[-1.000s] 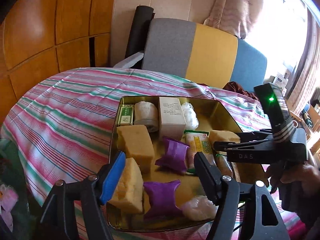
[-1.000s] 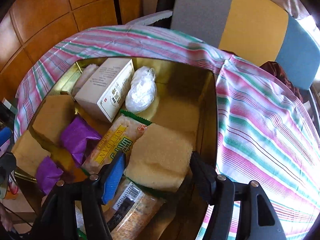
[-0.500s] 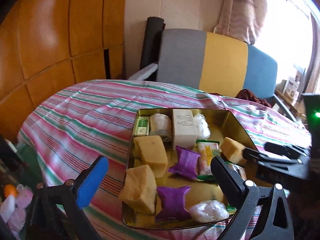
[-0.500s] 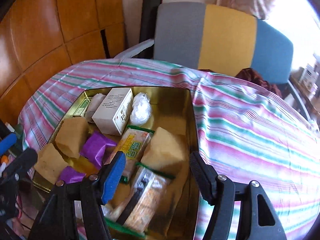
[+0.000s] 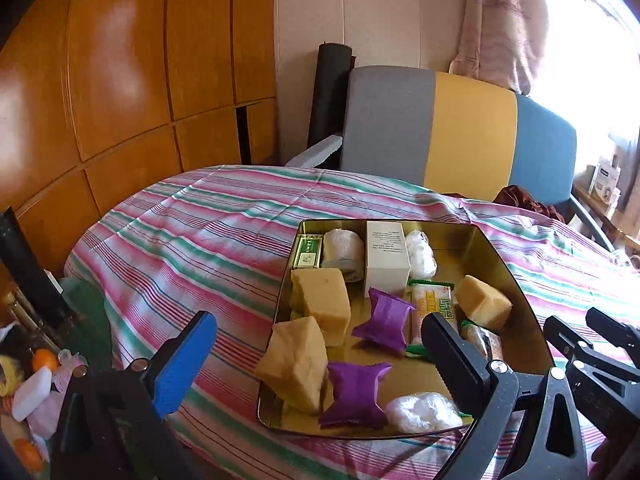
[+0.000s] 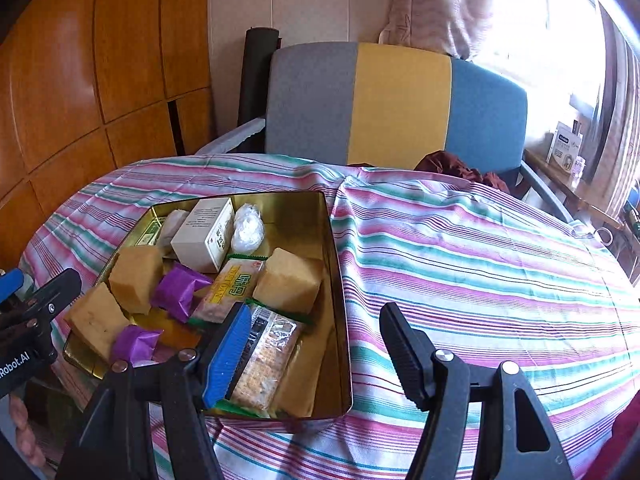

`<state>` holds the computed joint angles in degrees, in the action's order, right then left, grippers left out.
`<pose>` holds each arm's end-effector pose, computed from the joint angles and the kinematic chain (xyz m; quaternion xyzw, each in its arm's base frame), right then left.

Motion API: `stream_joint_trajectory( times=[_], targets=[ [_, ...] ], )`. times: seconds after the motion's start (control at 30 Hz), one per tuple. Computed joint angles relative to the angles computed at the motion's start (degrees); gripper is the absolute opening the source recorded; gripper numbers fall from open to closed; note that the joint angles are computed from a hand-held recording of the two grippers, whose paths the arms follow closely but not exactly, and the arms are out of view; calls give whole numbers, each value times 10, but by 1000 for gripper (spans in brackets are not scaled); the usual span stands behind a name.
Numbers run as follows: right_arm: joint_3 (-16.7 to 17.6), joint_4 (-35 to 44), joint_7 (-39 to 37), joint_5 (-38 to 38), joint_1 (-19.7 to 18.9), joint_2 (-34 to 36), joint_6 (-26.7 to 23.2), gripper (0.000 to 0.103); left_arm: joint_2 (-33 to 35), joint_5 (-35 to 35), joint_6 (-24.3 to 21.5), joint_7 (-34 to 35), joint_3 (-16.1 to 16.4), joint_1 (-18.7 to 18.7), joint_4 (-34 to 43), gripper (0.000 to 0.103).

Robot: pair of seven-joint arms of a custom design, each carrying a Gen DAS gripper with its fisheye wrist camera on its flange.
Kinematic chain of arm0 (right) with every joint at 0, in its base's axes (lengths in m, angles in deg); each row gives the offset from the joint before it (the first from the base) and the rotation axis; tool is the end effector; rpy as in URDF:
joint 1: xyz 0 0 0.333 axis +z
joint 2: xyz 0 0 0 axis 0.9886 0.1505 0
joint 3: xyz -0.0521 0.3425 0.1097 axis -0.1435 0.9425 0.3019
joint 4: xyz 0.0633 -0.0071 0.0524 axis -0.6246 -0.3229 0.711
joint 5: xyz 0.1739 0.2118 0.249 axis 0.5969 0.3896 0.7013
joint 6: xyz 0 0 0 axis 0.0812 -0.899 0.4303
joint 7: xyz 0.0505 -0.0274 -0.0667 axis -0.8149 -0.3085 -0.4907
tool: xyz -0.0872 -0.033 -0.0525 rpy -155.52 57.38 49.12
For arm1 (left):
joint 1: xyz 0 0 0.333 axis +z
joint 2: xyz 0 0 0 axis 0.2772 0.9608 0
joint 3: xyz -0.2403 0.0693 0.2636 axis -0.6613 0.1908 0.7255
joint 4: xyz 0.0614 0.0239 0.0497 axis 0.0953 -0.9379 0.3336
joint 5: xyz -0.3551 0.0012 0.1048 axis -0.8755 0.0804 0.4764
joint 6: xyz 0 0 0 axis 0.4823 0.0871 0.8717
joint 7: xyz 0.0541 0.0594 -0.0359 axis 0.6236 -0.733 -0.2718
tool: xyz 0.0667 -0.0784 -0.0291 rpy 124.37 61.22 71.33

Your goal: Organize objects

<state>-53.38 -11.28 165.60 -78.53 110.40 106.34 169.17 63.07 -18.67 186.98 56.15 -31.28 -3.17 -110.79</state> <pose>0.6979 0.3448 0.5575 -0.6947 0.5882 -0.2728 0.3114 0.6479 -0.2590 0.5559 -0.7106 0.5391 -0.2767 0.3575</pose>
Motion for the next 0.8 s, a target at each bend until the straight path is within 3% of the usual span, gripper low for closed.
stream_joint_trajectory(
  times=[0.8],
  targets=[
    [16, 30, -44, 31, 0, 20, -22, 68, -5, 34, -7, -26, -2, -2, -6, 103]
  ],
)
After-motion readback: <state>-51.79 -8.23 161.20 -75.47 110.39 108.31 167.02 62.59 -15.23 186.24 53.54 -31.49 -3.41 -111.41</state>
